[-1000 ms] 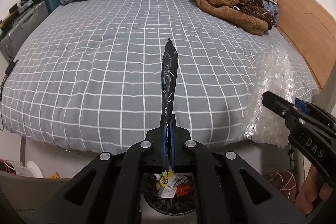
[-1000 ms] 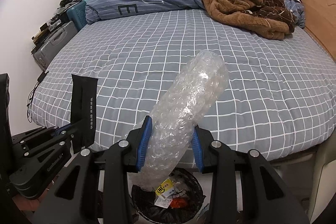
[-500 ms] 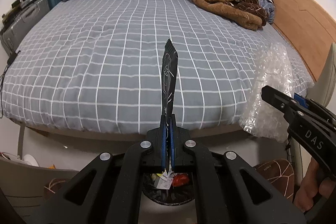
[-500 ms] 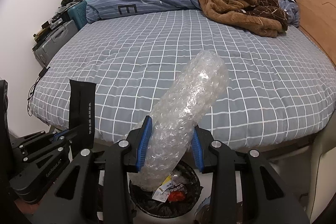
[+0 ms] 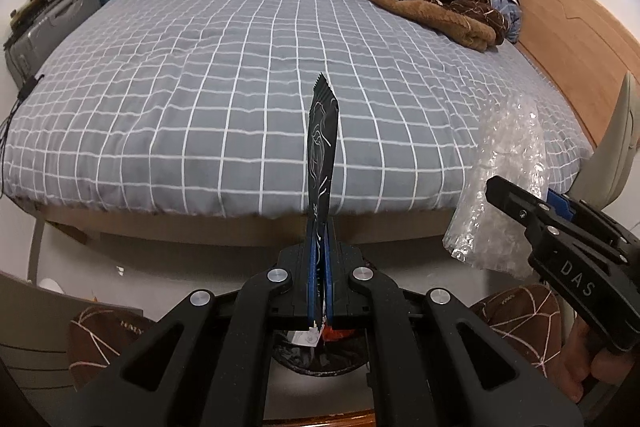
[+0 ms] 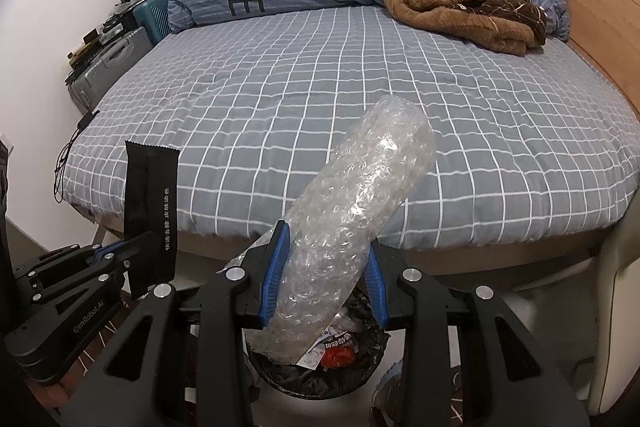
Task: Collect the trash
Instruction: 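Lift the black packet and bubble-wrap roll and carry them toward the bin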
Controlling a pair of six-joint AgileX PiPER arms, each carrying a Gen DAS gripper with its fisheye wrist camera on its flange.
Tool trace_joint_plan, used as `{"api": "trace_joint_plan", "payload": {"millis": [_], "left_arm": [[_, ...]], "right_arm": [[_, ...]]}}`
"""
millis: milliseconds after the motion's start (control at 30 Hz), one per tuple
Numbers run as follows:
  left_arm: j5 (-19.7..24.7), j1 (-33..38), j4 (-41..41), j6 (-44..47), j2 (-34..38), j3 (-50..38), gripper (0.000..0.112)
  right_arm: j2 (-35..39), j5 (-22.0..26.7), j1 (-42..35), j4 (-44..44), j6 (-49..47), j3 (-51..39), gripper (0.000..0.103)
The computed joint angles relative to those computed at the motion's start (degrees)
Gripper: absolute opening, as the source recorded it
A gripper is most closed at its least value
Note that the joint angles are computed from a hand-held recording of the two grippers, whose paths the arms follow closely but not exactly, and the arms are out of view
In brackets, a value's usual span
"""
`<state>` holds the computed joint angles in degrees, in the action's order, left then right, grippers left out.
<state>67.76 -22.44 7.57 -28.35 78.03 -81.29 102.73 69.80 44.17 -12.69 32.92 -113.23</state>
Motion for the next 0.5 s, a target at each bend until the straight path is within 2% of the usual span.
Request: {"api": "trace_joint_plan", "payload": {"millis": [500], "left_arm": [[-2.93, -2.64, 1.64, -4.4, -4.53, 10.84, 0.002]], "right_arm": [[-4.61, -5.55, 2.66, -1.19, 4.58, 13.11, 0.035]]}}
